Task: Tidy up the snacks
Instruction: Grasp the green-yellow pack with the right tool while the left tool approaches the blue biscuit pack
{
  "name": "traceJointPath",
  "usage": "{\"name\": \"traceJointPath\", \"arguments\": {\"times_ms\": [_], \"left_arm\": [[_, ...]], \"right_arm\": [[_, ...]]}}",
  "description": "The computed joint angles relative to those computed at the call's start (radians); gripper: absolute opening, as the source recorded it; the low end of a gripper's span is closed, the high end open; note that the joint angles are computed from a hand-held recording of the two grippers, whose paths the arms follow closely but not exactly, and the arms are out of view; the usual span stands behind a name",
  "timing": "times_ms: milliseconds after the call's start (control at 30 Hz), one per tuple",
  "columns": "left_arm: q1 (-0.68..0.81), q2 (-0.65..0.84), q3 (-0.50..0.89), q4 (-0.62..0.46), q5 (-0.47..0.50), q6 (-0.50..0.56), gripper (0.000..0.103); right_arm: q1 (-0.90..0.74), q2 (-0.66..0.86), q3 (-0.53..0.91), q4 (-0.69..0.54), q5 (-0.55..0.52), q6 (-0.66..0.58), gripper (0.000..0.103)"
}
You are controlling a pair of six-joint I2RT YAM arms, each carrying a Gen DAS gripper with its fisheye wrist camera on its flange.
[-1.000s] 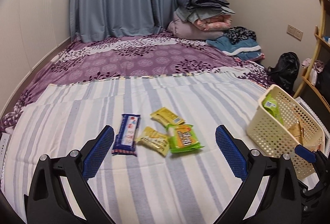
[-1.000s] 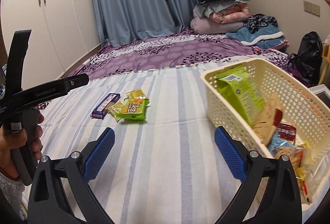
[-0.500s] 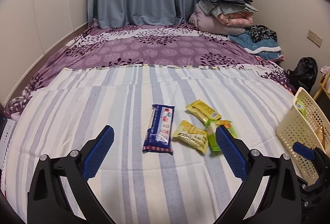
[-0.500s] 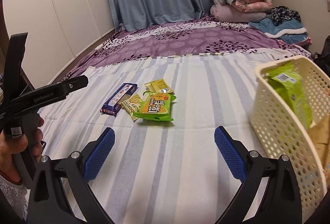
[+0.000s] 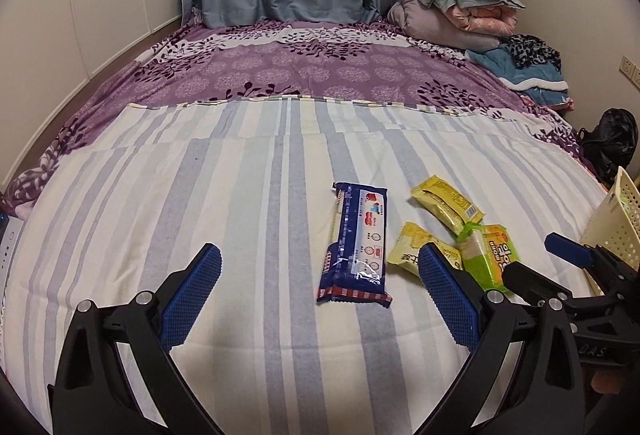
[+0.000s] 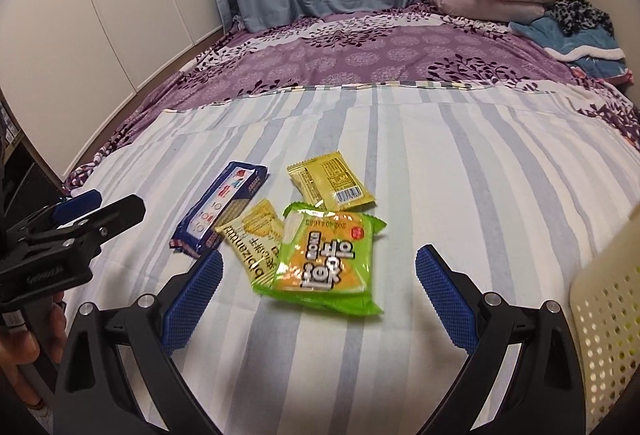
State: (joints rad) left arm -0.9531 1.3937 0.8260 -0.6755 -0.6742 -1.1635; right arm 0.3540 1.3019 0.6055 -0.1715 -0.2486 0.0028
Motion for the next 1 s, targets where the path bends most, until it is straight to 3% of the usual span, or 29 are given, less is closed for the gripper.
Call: {"name": "traceJointPath", "arguments": {"times_ms": [233, 433, 567, 1000], "left_arm": [[0.046, 0.022, -0.019, 0.070, 0.034, 0.053, 0.100], [0.079, 0.032, -0.041, 0.114, 0.060, 0.073, 0.100], [0.095, 0.048, -0.042, 0.137, 0.071, 0.090, 0.100], [0.161, 0.176, 0.005, 0.261, 0.133, 0.204, 0.100]], "right_arm": [[0.034, 0.098, 0.037, 0.046, 0.049, 0.008, 0.095], [0.044, 0.194, 0.082, 0.045, 0.048, -0.004, 0.067], [0.042, 0.220, 0.076, 0.062, 0.041, -0.006, 0.058], [-0.024, 0.138, 0.022, 0.064, 0.043, -0.024, 0.057]]}}
